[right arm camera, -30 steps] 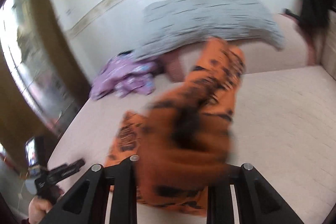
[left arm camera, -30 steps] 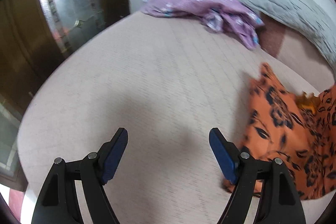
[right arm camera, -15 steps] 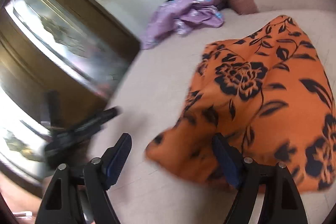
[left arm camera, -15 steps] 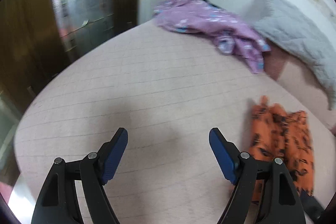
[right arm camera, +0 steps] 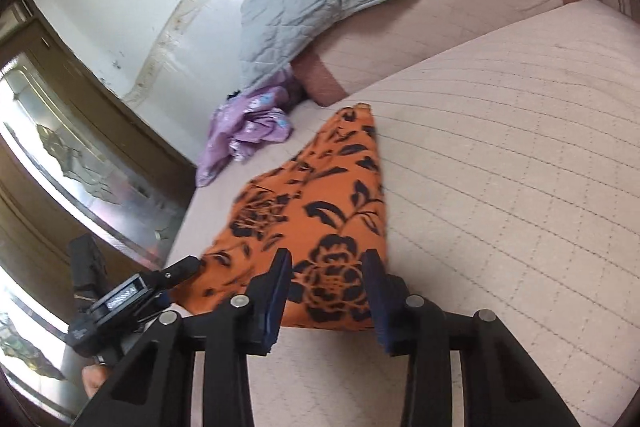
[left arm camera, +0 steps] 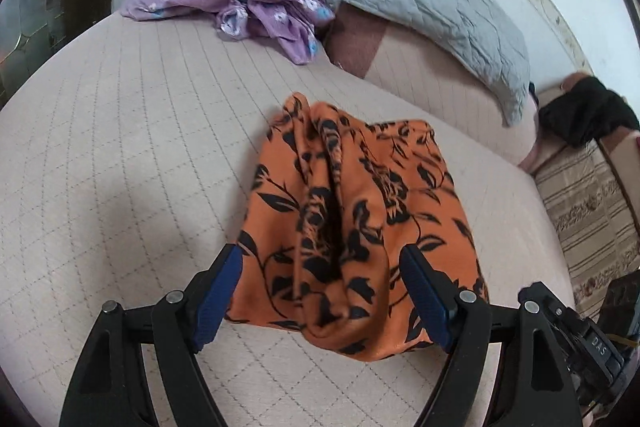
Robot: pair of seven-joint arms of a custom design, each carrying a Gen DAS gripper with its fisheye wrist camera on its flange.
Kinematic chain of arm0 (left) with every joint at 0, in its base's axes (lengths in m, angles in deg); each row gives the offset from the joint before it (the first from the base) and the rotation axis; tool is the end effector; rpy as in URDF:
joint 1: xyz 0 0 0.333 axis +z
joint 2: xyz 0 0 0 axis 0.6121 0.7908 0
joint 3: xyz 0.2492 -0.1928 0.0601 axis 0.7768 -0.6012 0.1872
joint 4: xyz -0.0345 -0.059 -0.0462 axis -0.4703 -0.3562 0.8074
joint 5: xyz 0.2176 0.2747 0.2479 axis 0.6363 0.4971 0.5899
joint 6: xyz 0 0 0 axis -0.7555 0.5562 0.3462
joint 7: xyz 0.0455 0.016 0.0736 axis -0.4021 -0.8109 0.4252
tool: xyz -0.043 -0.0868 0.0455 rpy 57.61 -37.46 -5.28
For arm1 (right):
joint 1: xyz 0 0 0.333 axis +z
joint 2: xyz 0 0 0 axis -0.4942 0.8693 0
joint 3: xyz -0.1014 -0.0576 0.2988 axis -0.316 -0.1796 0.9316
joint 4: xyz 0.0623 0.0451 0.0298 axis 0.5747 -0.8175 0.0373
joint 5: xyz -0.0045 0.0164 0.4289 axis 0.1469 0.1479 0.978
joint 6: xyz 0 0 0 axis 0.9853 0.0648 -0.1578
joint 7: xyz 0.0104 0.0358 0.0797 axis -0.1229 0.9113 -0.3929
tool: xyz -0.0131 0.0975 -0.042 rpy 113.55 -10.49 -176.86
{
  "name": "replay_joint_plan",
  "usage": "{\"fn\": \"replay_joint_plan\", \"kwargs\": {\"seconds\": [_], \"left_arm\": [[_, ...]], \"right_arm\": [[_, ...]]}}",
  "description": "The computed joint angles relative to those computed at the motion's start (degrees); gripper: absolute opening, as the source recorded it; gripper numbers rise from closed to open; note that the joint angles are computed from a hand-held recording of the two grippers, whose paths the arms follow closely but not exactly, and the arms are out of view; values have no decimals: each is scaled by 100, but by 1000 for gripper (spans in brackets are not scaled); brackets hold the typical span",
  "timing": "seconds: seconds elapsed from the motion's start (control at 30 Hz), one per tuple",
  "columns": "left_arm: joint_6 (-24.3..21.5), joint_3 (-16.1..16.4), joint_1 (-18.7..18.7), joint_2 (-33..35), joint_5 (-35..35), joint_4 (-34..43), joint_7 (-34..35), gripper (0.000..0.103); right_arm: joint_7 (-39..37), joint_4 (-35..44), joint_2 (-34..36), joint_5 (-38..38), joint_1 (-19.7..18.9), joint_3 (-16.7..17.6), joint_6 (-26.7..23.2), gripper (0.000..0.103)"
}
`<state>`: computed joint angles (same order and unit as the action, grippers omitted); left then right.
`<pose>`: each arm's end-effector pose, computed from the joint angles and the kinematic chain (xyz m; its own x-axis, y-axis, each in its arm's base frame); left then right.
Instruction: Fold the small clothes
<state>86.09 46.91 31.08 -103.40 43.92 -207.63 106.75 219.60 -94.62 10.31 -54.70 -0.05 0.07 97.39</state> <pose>0.4866 -0.1279 0.5566 0.0039 -0.9356 0.3531 -0.7919 -0.2185 -0.5703 0.4665 0.3299 0.5586 0.0814 -0.8103 -0.5803 -0.7392 0.3415 -0.5805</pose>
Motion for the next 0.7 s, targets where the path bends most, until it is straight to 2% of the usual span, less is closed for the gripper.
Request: {"fn": "replay_joint_plan", "kwargs": {"seconds": [0.03, 0.07, 0.1, 0.13, 0.2, 0.23, 0.27, 0.3, 0.33, 0.4, 0.5, 0.53, 0.57, 0.6, 0.63, 0.7], "left_arm": [[22, -26, 1, 24, 31, -9, 3, 81], [31, -46, 17, 42, 71, -13, -13, 69], [36, -67, 23, 96, 108, -3, -23, 41], [10, -14, -51, 201, 36, 41, 88, 29], [-31, -83, 3, 303, 147, 53, 22, 22], [-50, -105, 26, 355, 208, 70, -6, 21], [3, -108, 28, 361, 207, 53, -38, 19], [174, -68, -18, 275, 90, -22, -28, 17], [394, -29, -77, 172, 8, -110, 76, 17], [1110, -160, -31, -118, 229, -302, 258, 17], [1517, -244, 50, -264, 390, -379, 263, 17], [1502, -448, 317, -270, 606, -381, 52, 17], [1290, -762, 742, -224, 965, -319, -298, 17], [904, -917, 994, -104, 1276, -203, -611, 17], [531, -922, 1047, 68, 1394, -66, -730, 17], [-92, -557, 786, 425, 1127, 91, -734, 19]], "right_arm": [[96, 41, 64, -69, -54, 46, -56, 39], [224, 97, 162, -153, -125, 93, -76, 39], [437, 165, 259, -318, -218, 185, -85, 39], [480, 222, 356, -322, -204, 198, -82, 39], [129, 494, 677, 40, 19, 91, -345, 39], [316, 660, 839, -224, -74, 211, -605, 40], [641, 706, 899, -654, -137, 285, -619, 40], [982, 726, 909, -1120, -266, 416, -611, 40], [1015, 751, 905, -1183, -194, 355, -648, 40], [527, 628, 850, -507, -127, 327, -296, 40], [101, 741, 952, -132, -61, 338, -186, 40], [-74, 798, 1023, 23, -36, 360, -150, 40], [-128, 891, 1116, 46, -28, 389, -180, 40], [-70, 1022, 1236, -91, -29, 412, -298, 40], [41, 1126, 1314, -327, -27, 420, -452, 40], [268, 1255, 1379, -831, 12, 372, -674, 40]]}}
